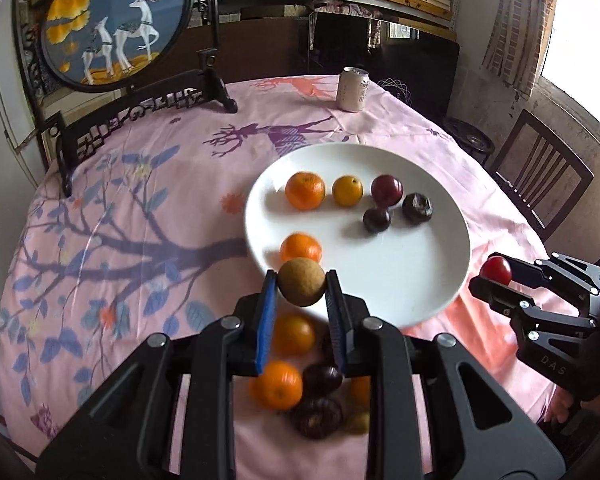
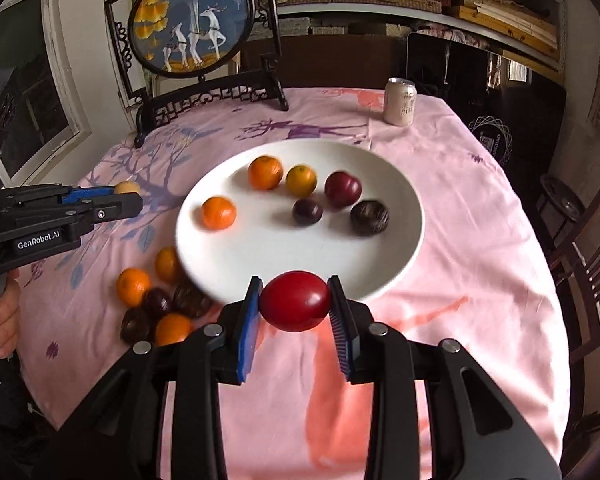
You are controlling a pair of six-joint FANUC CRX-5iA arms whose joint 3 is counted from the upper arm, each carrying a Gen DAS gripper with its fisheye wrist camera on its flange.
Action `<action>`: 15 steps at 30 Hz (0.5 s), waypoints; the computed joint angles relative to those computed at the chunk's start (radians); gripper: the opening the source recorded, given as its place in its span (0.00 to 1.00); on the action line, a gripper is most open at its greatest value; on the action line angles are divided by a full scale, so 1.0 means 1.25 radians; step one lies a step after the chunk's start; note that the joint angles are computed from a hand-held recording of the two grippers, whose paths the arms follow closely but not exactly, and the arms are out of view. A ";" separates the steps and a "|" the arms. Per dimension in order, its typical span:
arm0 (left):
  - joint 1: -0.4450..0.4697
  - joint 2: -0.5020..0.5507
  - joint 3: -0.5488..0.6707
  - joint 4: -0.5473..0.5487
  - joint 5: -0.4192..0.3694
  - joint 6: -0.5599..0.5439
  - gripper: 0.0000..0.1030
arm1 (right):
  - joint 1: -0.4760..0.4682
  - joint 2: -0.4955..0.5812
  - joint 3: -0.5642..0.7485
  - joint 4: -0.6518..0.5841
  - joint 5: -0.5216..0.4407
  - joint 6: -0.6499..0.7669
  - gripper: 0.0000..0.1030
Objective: Organize fruits
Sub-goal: 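Place the tomato on the plate with the right tool while the left places the yellow fruit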
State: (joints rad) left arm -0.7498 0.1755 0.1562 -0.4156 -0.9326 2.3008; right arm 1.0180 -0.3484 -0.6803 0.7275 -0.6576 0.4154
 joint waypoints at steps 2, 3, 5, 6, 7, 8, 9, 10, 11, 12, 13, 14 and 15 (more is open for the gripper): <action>0.024 0.066 0.073 0.027 -0.015 -0.046 0.24 | -0.059 0.064 0.047 -0.013 0.032 0.053 0.32; 0.030 0.105 0.118 0.023 -0.037 -0.051 0.24 | -0.083 0.093 0.066 -0.021 0.048 0.078 0.32; 0.044 0.165 0.183 0.033 -0.070 -0.070 0.24 | -0.116 0.148 0.100 -0.036 0.071 0.115 0.32; 0.054 0.188 0.204 0.049 -0.078 -0.078 0.24 | -0.127 0.168 0.116 -0.060 0.078 0.143 0.32; 0.065 0.206 0.217 0.070 -0.081 -0.089 0.24 | -0.134 0.187 0.137 -0.095 0.079 0.180 0.32; 0.074 0.217 0.224 0.087 -0.079 -0.096 0.24 | -0.139 0.201 0.146 -0.106 0.081 0.196 0.32; 0.077 0.227 0.231 0.092 -0.080 -0.100 0.24 | -0.142 0.210 0.149 -0.104 0.083 0.201 0.32; 0.077 0.234 0.238 0.089 -0.083 -0.103 0.24 | -0.145 0.217 0.152 -0.105 0.083 0.207 0.32; 0.076 0.239 0.242 0.088 -0.085 -0.106 0.24 | -0.147 0.223 0.154 -0.101 0.085 0.205 0.32; 0.076 0.243 0.243 0.091 -0.084 -0.109 0.24 | -0.149 0.226 0.150 -0.089 0.088 0.197 0.32; 0.078 0.247 0.246 0.093 -0.087 -0.110 0.24 | -0.150 0.227 0.142 -0.065 0.093 0.180 0.32; 0.079 0.247 0.247 0.092 -0.088 -0.105 0.27 | -0.152 0.226 0.131 -0.027 0.099 0.150 0.34; 0.080 0.245 0.246 0.093 -0.088 -0.103 0.38 | -0.152 0.226 0.120 0.018 0.099 0.114 0.39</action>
State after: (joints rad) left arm -0.6501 0.4819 0.4640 -0.2997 -1.0428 2.1718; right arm 0.8277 -0.0657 -0.5303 0.7505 -0.5335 0.5573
